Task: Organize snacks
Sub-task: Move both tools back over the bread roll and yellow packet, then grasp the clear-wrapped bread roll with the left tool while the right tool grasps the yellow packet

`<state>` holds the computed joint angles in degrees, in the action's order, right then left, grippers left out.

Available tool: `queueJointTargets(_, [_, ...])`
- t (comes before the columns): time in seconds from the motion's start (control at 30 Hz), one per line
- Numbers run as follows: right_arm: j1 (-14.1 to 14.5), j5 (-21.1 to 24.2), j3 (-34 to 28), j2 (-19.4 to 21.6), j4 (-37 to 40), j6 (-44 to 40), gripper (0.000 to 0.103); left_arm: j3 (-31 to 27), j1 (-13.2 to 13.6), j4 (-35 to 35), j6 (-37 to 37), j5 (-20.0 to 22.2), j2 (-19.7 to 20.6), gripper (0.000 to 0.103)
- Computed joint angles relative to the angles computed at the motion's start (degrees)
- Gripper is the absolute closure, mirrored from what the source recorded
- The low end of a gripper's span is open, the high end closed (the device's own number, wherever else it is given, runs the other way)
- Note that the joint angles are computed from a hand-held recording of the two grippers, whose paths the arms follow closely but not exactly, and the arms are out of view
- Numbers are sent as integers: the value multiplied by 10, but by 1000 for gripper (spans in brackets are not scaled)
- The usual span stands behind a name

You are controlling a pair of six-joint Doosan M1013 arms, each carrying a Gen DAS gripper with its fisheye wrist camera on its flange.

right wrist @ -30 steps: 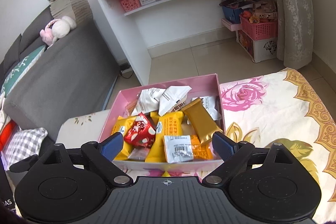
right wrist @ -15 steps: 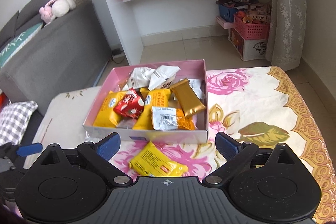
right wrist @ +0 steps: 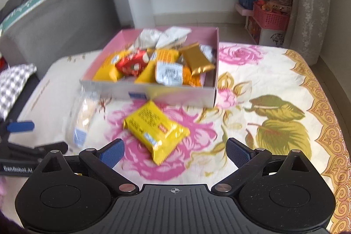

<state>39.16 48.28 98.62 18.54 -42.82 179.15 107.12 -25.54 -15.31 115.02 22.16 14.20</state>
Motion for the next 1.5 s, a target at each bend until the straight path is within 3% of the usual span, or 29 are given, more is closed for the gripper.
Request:
queueJointTargets(0.43, [3,-9,-4,37,37,-135,0,9,-3,16,29,-3,21,0])
queueJointTargets(0.63, [-9,-64,20,28,16,-90,0,17,2,-85,138,-27,24,0])
queueJointTargets(0.83, [-15,-93,30,26,-8,-100,0,14,11,-213,253,-29,34,0])
queueJointTargets(0.97, [-15,-103,33,28,-36,-82,0,14,9,-259,300,-41,39,0])
queueJointTargets(1.3, [-22,-101,17,42,-59,-60,0,2,4,-256,285,-49,48,0])
queueJointTargets(1.5, [-27,-93,6,50,-57,-58,0,-4,3,-249,269,-52,51,11])
